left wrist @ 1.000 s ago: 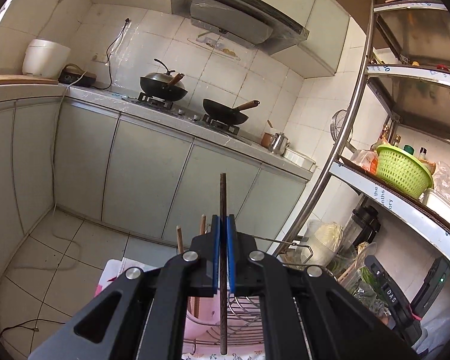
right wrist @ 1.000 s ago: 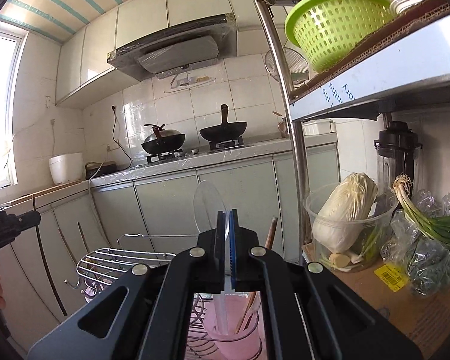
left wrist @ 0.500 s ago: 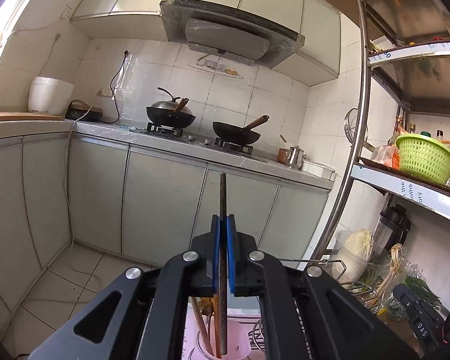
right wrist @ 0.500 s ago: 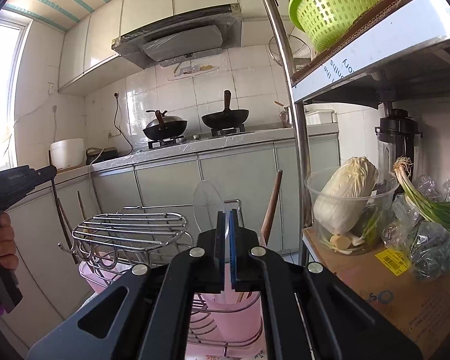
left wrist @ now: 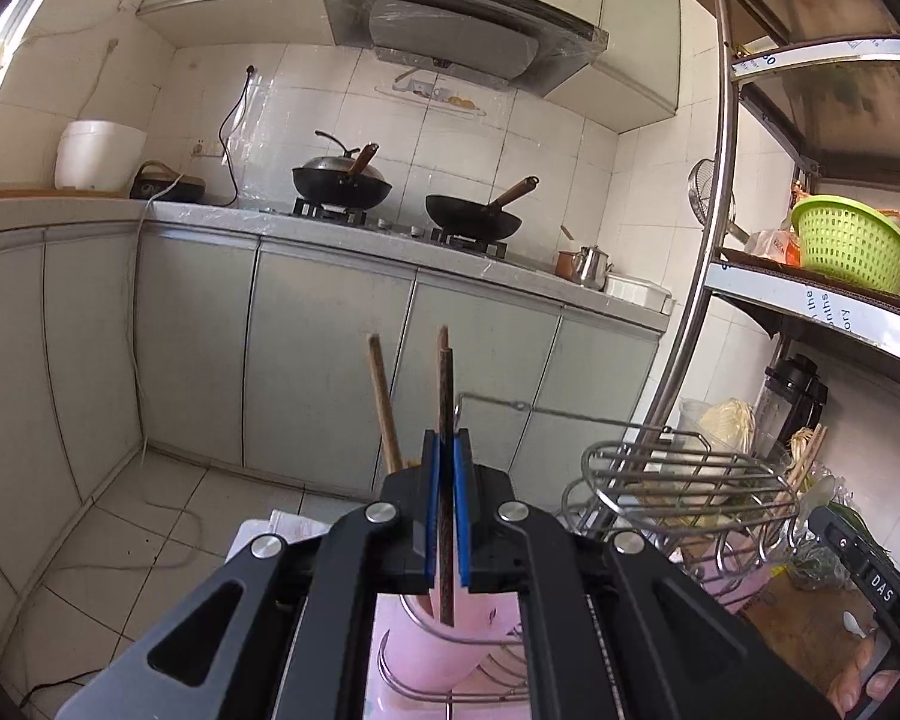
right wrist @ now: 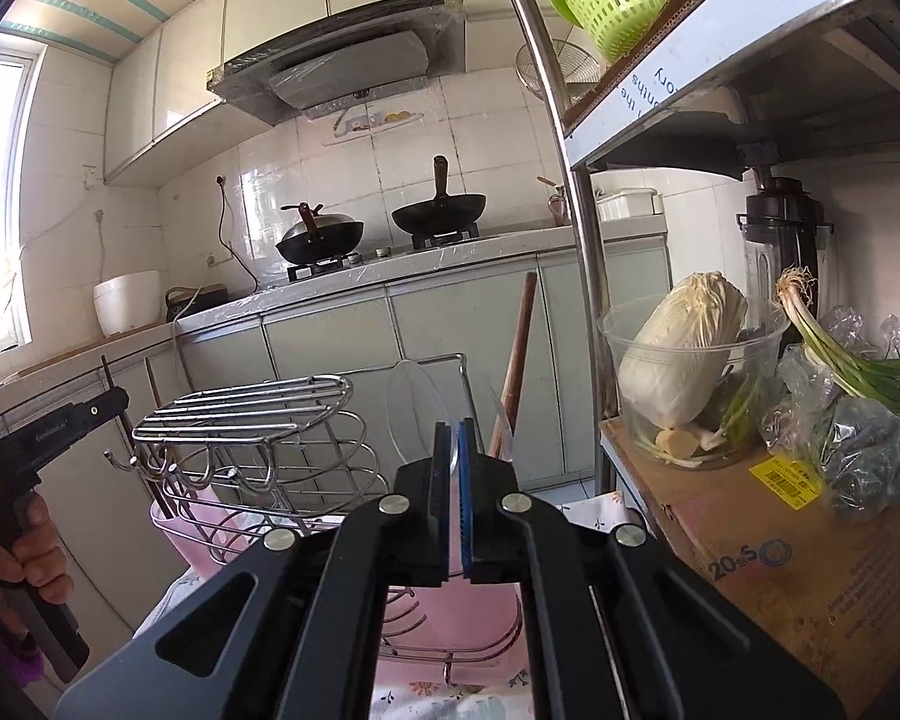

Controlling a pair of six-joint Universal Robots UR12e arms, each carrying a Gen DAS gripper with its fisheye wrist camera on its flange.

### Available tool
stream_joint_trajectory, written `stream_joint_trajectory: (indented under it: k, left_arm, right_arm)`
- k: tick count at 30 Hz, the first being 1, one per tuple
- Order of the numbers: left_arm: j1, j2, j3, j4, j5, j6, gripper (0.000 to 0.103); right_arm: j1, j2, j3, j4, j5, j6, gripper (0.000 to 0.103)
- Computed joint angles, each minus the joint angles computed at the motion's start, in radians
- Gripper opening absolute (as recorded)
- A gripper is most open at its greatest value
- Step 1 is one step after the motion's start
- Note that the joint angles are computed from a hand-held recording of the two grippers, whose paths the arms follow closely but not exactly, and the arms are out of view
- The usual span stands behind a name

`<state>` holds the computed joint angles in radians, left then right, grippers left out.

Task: Organize utensils
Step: 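Lower the black chopstick and clear spoon into the pink cup and open both grippers, then move both grippers back down toward the black spoon on the cloth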

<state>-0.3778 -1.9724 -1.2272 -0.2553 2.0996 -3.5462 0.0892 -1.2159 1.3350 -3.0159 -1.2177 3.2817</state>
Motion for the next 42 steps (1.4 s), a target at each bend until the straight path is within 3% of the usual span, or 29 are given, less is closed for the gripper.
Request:
stream_joint_trajectory:
  k: [7,14,19,22,30,32,35,42]
  left_arm:
    - [0.025,0.032,-0.054,-0.072,-0.08,-0.144,0.004]
    - [0.047,0.04,-0.06,-0.109,-0.15,-0.219,0.005]
    - [0.048,0.043,-0.057,-0.126,-0.154,-0.232,0.007]
    - [0.047,0.048,-0.059,-0.138,-0.16,-0.232,0.021]
    - [0.044,0.063,-0.07,-0.169,-0.171,-0.24,0.022]
    - [0.044,0.069,-0.075,-0.179,-0.176,-0.242,0.022]
    - [0.044,0.081,-0.088,-0.193,-0.184,-0.254,0.022]
    - [0.046,0.134,-0.155,-0.235,-0.237,-0.323,0.022]
  right_arm:
    - [-0.002,-0.003,0.009,0.029,-0.004,0.01,0.003]
    - [-0.003,0.0,0.004,0.08,-0.008,0.012,0.003]
    - [-0.006,-0.001,0.002,0.107,0.004,0.013,0.003]
    - [-0.003,-0.003,0.0,0.133,0.005,-0.011,0.003]
    - [-0.001,-0.018,0.006,0.196,0.012,-0.039,0.005]
    - [-0.002,-0.023,0.011,0.202,0.014,-0.043,0.01]
    - [-0.005,-0.032,0.024,0.201,0.023,-0.037,0.031]
    - [-0.019,-0.067,0.069,0.221,0.065,-0.012,0.032]
